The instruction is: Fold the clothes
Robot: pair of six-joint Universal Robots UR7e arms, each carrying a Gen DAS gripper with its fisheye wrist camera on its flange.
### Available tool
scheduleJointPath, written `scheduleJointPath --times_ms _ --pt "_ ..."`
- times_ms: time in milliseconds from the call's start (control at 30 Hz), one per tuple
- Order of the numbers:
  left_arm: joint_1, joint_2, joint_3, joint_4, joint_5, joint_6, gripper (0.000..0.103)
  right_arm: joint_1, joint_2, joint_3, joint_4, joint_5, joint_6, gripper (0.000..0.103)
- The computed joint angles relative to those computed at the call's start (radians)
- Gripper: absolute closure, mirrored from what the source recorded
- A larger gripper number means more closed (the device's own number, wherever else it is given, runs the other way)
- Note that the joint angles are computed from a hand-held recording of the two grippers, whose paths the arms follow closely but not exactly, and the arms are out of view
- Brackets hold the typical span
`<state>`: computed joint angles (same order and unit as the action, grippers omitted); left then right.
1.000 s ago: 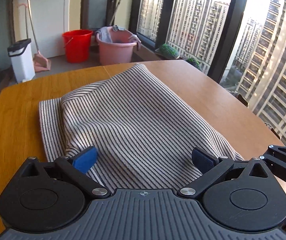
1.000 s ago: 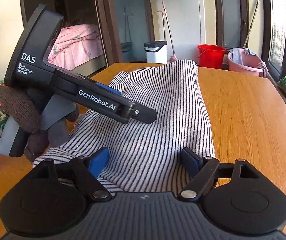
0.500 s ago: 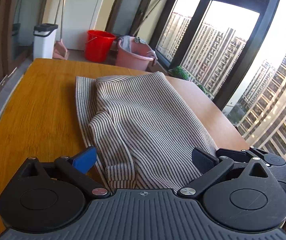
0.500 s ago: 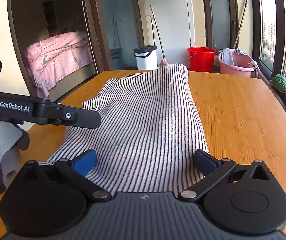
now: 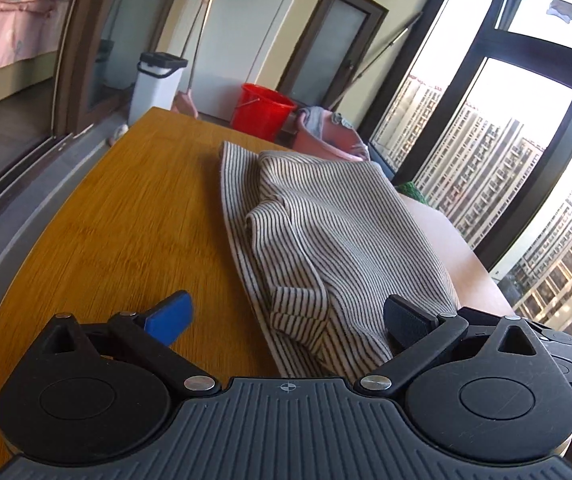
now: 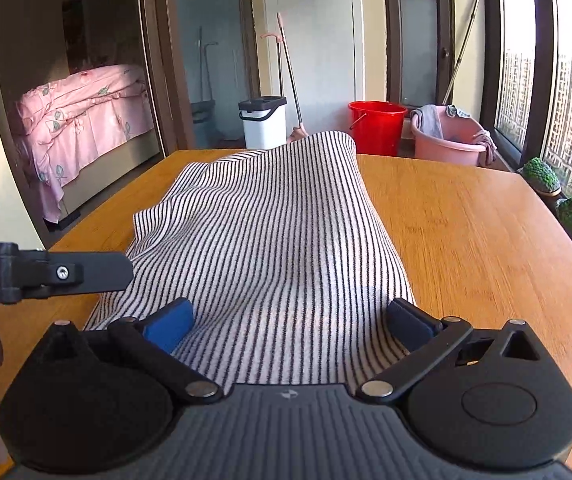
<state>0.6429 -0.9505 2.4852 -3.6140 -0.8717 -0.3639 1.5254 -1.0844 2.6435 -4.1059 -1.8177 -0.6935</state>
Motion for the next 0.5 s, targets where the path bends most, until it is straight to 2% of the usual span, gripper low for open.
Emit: scheduleJointPath --times_ms 167,500 --pt "0.027 0.009 0.003 -0.064 -0.053 0.026 0.0 0.0 0.001 -0.005 0.002 -0.005 -0.009 0.0" --pt "0.043 0.021 0.006 -0.094 -0.068 0.05 0.0 -0.003 -0.014 -0.004 0.018 -0.002 -0.009 0.0"
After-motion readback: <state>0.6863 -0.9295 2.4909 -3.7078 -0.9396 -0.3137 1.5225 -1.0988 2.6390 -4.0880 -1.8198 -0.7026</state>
